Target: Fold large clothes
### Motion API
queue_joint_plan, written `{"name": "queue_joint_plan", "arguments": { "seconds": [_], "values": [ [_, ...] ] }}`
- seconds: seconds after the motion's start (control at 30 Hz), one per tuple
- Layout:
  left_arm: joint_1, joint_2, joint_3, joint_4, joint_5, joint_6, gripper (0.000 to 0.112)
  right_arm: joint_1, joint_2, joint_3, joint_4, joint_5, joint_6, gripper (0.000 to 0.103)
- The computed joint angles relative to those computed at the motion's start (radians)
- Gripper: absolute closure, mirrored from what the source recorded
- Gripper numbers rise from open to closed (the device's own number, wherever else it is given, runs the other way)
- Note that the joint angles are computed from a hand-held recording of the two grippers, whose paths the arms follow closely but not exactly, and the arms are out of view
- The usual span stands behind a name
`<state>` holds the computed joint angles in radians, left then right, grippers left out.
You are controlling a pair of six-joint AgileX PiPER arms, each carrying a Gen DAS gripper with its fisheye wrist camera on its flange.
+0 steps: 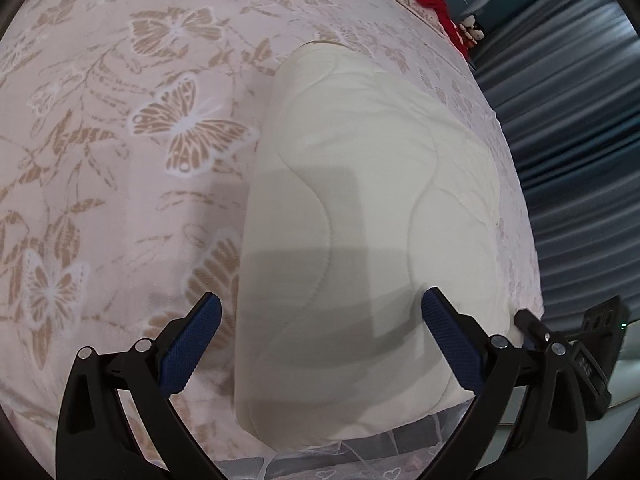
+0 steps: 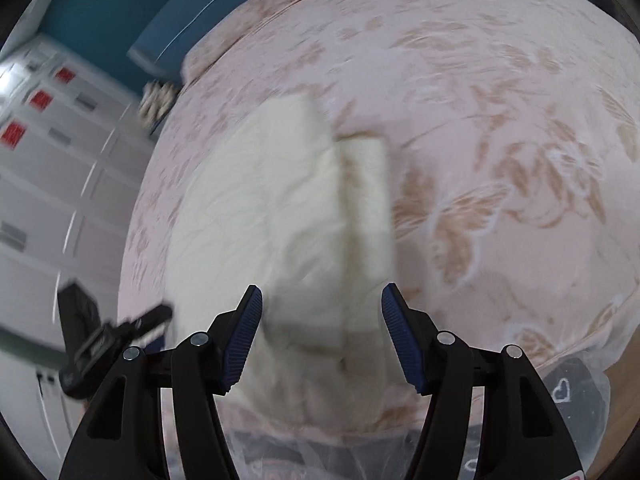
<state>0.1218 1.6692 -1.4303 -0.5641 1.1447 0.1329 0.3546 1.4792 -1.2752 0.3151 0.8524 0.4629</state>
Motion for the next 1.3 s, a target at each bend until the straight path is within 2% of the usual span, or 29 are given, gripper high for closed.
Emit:
{"name": "queue_joint_plan", "arguments": {
  "seconds": [0.07, 0.13, 0.2, 0.3, 0.37, 0.47, 0.57, 0.6, 0.63, 0.67, 0.73, 0.8, 0.97, 1.03, 1.13, 1.2, 1.3],
  "values": [
    [-0.005, -0.014, 0.009, 0.004, -0.003, 0.002, 0.014, 0.028, 0.031, -0.011, -0.004, 0.021, -0.022, 0.078],
    [-0.014, -0.029, 0.001, 0.021, 0.005, -0.018, 0.015, 0.054, -0.003, 0.003, -0.052, 0.009, 0.031, 0.084],
    [0.001, -0.059, 0.009, 0.017, 0.005, -0.010, 0.015, 0.074, -0.088, 0.033, -0.078, -0.033, 0.052, 0.086],
    [-0.003, -0.081, 0.026, 0.029, -0.008, -0.004, 0.014, 0.105, -0.099, 0.061, -0.174, -0.003, 0.102, 0.086],
    [-0.020, -0.077, 0.038, 0.055, -0.013, -0.007, 0.015, 0.079, -0.069, 0.134, -0.141, -0.026, 0.087, 0.086],
    [-0.027, -0.075, 0.084, 0.026, -0.018, -0.002, 0.014, 0.023, -0.062, 0.269, -0.011, -0.148, 0.025, 0.084],
    [-0.036, -0.073, 0.109, 0.028, -0.035, -0.007, 0.014, 0.007, -0.072, 0.286, 0.035, -0.168, -0.018, 0.082],
    [-0.038, -0.063, 0.106, 0.031, -0.031, -0.008, 0.014, 0.019, -0.081, 0.272, -0.013, -0.157, 0.025, 0.081],
    [-0.040, -0.062, 0.107, 0.032, -0.032, -0.009, 0.014, 0.052, -0.100, 0.250, -0.100, -0.142, 0.106, 0.075],
    [-0.042, -0.061, 0.105, 0.033, -0.034, -0.008, 0.014, 0.086, -0.111, 0.218, -0.200, -0.110, 0.183, 0.064],
    [-0.049, -0.056, 0.101, 0.036, -0.038, -0.005, 0.014, 0.161, -0.109, 0.161, -0.388, -0.031, 0.323, 0.050],
    [-0.057, -0.042, 0.094, 0.031, -0.036, 0.004, 0.014, 0.191, -0.064, 0.114, -0.443, 0.034, 0.362, 0.044],
    [-0.054, 0.001, 0.080, 0.007, -0.019, 0.024, 0.014, 0.072, -0.035, 0.172, -0.180, -0.028, 0.193, 0.031],
    [-0.040, 0.023, 0.077, -0.019, -0.008, 0.045, 0.014, 0.004, -0.025, 0.209, -0.024, -0.059, 0.068, 0.026],
    [-0.015, 0.062, 0.076, -0.075, 0.016, 0.077, 0.014, -0.075, -0.007, 0.261, 0.205, -0.091, -0.123, 0.026],
    [-0.005, 0.085, 0.072, -0.105, 0.033, 0.087, 0.014, -0.099, 0.000, 0.286, 0.296, -0.102, -0.198, 0.026],
    [-0.011, 0.089, 0.060, -0.097, 0.046, 0.081, 0.014, -0.128, 0.013, 0.295, 0.378, -0.095, -0.273, 0.036]
  ]
}}
